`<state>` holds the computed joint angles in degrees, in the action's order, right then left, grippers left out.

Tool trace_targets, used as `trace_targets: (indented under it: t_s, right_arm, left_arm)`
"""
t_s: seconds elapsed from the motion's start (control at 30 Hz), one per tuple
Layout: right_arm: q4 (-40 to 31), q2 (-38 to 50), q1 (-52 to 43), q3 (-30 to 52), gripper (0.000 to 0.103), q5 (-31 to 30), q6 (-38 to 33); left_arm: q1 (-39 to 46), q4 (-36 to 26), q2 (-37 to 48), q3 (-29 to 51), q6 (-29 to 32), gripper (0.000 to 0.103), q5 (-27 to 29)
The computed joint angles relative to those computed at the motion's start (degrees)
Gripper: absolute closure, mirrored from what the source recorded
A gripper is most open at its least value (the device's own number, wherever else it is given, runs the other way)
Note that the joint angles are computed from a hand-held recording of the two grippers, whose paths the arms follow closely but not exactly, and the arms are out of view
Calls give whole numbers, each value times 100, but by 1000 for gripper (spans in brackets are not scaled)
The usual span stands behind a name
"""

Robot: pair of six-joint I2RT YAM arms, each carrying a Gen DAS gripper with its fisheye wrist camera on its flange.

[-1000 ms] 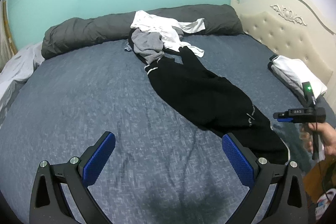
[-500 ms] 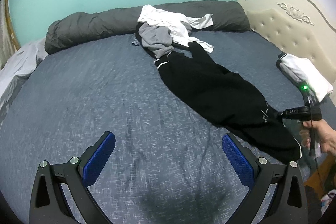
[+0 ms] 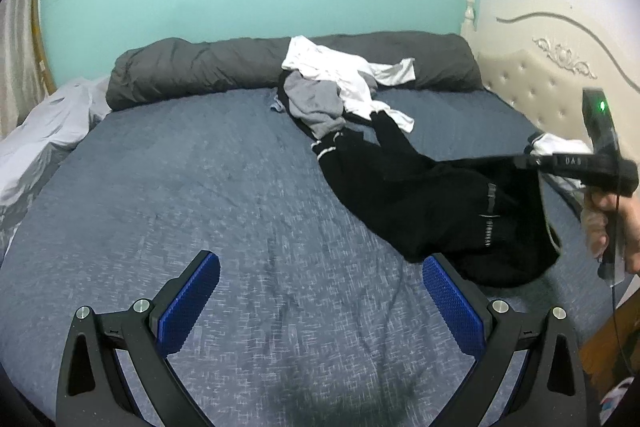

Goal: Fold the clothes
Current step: 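Lay the hood down with the right gripper and open it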

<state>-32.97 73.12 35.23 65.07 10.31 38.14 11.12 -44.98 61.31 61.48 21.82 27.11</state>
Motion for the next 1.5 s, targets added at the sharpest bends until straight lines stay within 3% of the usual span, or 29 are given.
trace_targets:
  t_s: [0.23, 0.37, 0.47, 0.6, 0.7, 0.8, 0.83, 1.33, 1.5]
  right_arm:
    - [-268, 1615, 1273, 2269, 96, 315, -564]
    - [-493, 2758, 1708, 3383, 96, 33, -775]
    - [-567, 3339, 1862, 3632, 96, -228, -655]
    - [-356, 3631, 1902, 3245, 92, -427, -182]
    - [5, 3373, 1949, 2608, 90, -354, 148]
    - [459, 2942, 1944, 1902, 69, -300, 408]
    - [576, 2767, 1937, 1667, 67, -249, 484]
    - [322, 99, 1833, -1263, 61, 605, 1751]
    - [347, -454, 1986, -1750, 61, 760, 2055]
  left_arm:
    - [1104, -567, 64, 451, 454, 0, 702]
    - [1669, -773, 283, 673, 729, 0, 939]
    - [1993, -864, 464, 739, 953, 0, 1036]
    - [2126, -838, 603, 677, 1077, 0, 1004]
    - [2106, -770, 700, 596, 1096, 0, 936]
    - [2026, -710, 705, 493, 1073, 0, 886]
    - [1980, -683, 699, 454, 1056, 0, 861]
    - [187, -238, 408, -476, 572, 0, 128]
    - [-514, 89, 418, -863, 212, 0, -241]
